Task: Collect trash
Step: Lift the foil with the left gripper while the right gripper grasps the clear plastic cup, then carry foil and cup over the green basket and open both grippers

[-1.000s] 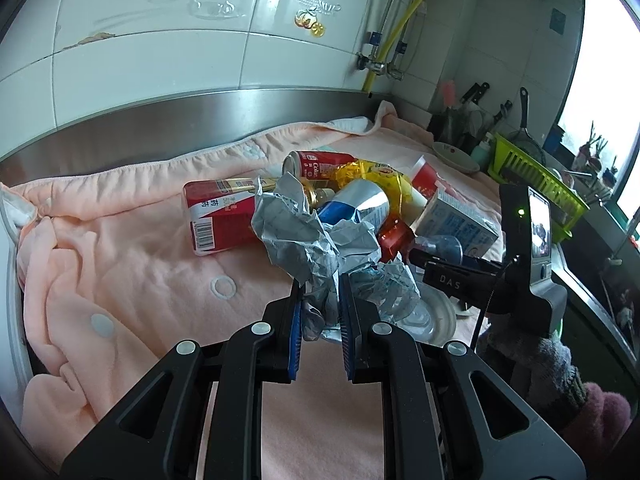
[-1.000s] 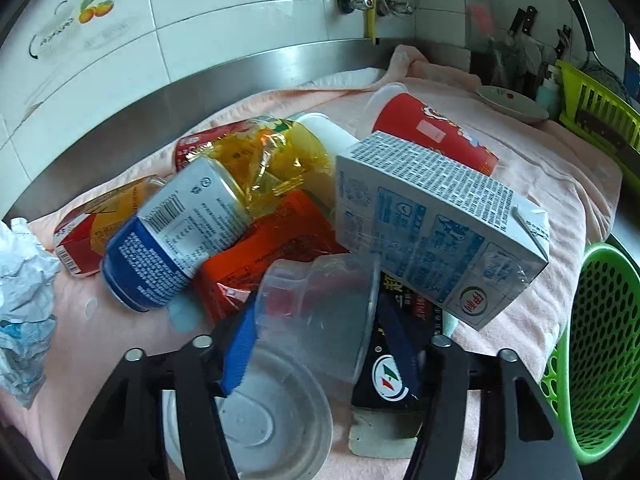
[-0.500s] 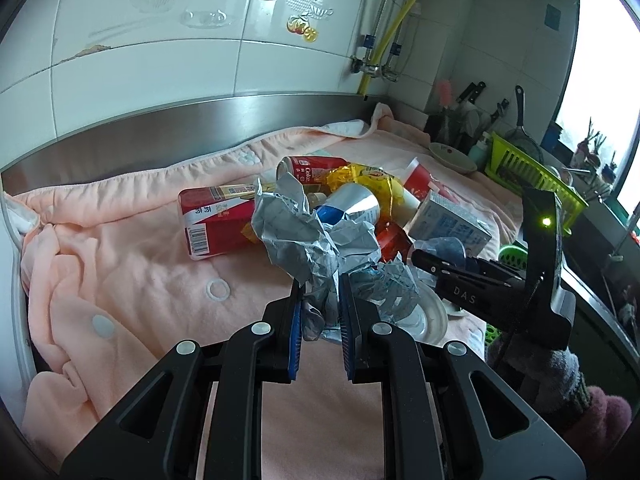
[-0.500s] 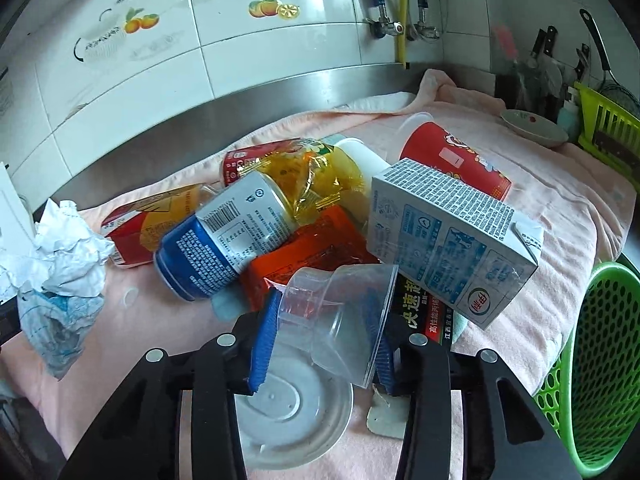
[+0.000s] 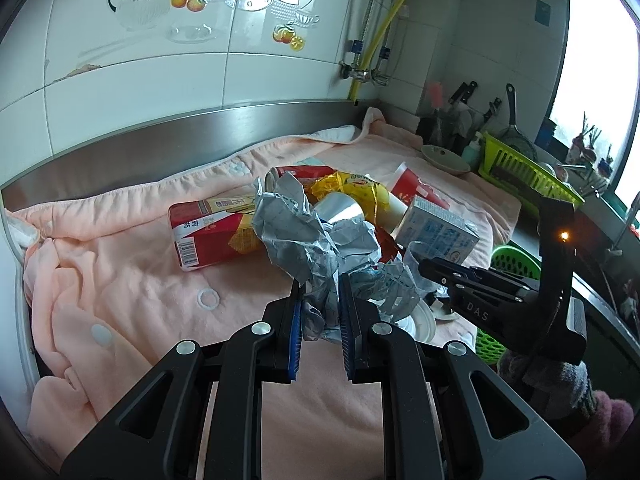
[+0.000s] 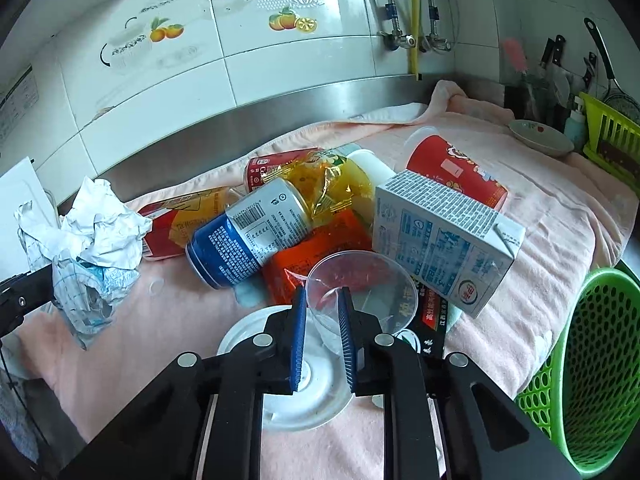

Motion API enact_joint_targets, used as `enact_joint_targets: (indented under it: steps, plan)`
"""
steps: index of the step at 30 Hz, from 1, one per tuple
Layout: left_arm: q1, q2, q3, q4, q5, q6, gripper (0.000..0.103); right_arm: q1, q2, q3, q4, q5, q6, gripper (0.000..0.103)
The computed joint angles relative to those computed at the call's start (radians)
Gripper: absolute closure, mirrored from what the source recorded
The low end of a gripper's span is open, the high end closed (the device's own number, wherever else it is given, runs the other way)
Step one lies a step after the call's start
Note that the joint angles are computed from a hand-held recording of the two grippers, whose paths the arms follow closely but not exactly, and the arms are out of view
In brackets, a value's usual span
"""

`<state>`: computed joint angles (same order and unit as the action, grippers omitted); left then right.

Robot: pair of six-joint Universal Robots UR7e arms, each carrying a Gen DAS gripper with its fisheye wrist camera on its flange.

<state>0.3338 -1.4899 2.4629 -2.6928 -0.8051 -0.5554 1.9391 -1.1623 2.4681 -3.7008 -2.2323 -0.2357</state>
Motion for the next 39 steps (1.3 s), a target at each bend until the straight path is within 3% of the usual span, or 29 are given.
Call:
enact_joint_targets:
  steps: [2, 4, 5, 6, 10, 12, 25, 34, 39]
  plan:
    - [-0.004, -0.004, 0.000, 0.010, 0.004, -0.007, 0.088, -0.007, -0.017, 0.009, 0.010, 0.026, 0.011, 0.084]
    - [-0.003, -0.005, -0.002, 0.016, 0.006, -0.008, 0.088, -0.003, -0.022, 0.014, -0.001, 0.017, 0.006, 0.070]
    - [-0.001, -0.004, -0.003, 0.016, 0.006, -0.008, 0.088, -0.001, -0.021, 0.015, -0.011, 0.011, -0.002, 0.050]
    - [0.001, -0.002, -0.003, 0.014, 0.005, -0.007, 0.088, 0.005, -0.015, 0.014, -0.029, -0.004, -0.012, 0.039]
    - [0.006, 0.009, -0.005, 0.004, -0.002, -0.002, 0.088, 0.000, -0.027, 0.023, -0.045, -0.007, -0.039, 0.039]
    - [0.008, 0.013, -0.006, -0.002, -0.005, 0.002, 0.088, -0.016, -0.044, 0.027, -0.030, 0.006, -0.035, 0.034]
    - [0.042, 0.043, -0.020, -0.018, -0.015, 0.017, 0.088, -0.154, -0.094, 0.007, 0.123, 0.193, 0.096, 0.034]
    - [0.069, 0.063, -0.035, -0.027, -0.023, 0.033, 0.088, -0.185, -0.068, -0.047, 0.175, 0.241, 0.167, 0.034]
    - [0.072, 0.066, -0.039, -0.021, -0.024, 0.032, 0.088, -0.185, -0.068, -0.053, 0.180, 0.248, 0.181, 0.044]
